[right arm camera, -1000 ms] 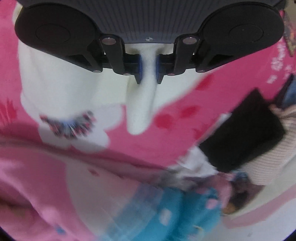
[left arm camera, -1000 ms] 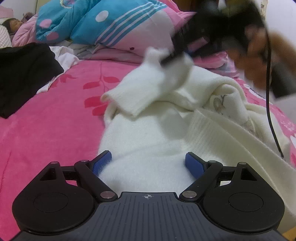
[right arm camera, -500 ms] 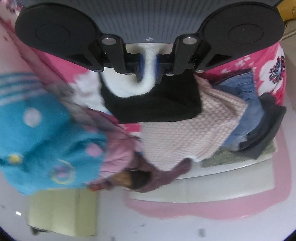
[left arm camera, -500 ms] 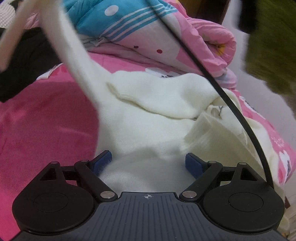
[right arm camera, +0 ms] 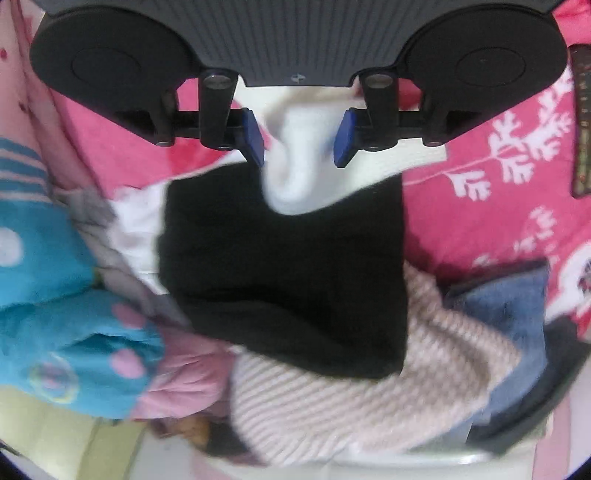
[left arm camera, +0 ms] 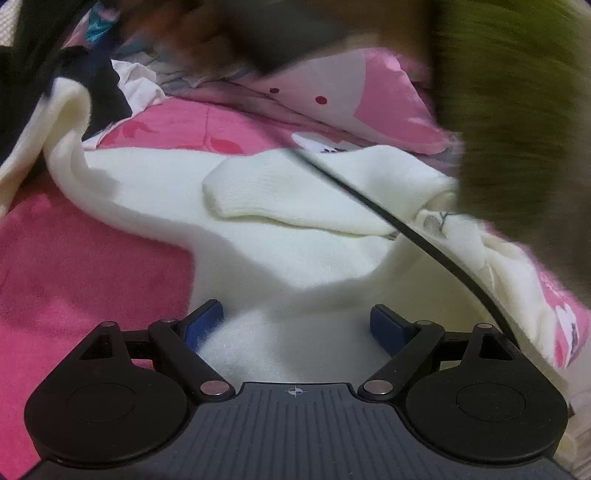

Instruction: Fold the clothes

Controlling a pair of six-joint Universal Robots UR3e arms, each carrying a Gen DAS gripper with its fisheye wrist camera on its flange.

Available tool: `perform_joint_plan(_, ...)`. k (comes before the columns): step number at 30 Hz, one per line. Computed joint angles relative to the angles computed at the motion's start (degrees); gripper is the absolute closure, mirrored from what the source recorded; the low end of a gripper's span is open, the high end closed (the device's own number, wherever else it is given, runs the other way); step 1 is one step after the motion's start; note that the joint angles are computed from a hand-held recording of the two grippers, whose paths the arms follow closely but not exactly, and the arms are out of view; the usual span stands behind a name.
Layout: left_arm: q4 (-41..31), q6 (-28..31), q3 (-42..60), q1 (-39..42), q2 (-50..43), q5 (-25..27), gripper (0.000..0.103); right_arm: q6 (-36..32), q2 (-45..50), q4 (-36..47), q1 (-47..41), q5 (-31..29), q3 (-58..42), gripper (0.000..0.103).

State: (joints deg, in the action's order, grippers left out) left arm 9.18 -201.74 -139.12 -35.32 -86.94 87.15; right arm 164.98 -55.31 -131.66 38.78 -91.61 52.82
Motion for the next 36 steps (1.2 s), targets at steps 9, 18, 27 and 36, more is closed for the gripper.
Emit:
perform_joint_plan(9,1.0,-0.9,-2.3,2.6,1.6,-3.2,0.015,-2.6,-37.7,-7.8,-11.1,3.0,36.4,0.041)
perform_joint_plan(18,1.0,-0.4,-2.0,2.8,1.3,-3.5,0.015,-15.7,-44.9,-10.3,-11.6,-9.4,59.3,0.04)
perform_joint_plan(27,1.7,0.1,-1.2,2.0,-0.3,-2.4,0.014,-13.7,-35.4,-23.6,-14.0,-6.8,64.3,0.081)
perform_joint_plan(36,1.9,-0.1,-1.4,2.4,0.0,-3.0,0.014,-7.3,-48.6,-39.9,-19.7,-14.4,72.9,0.094)
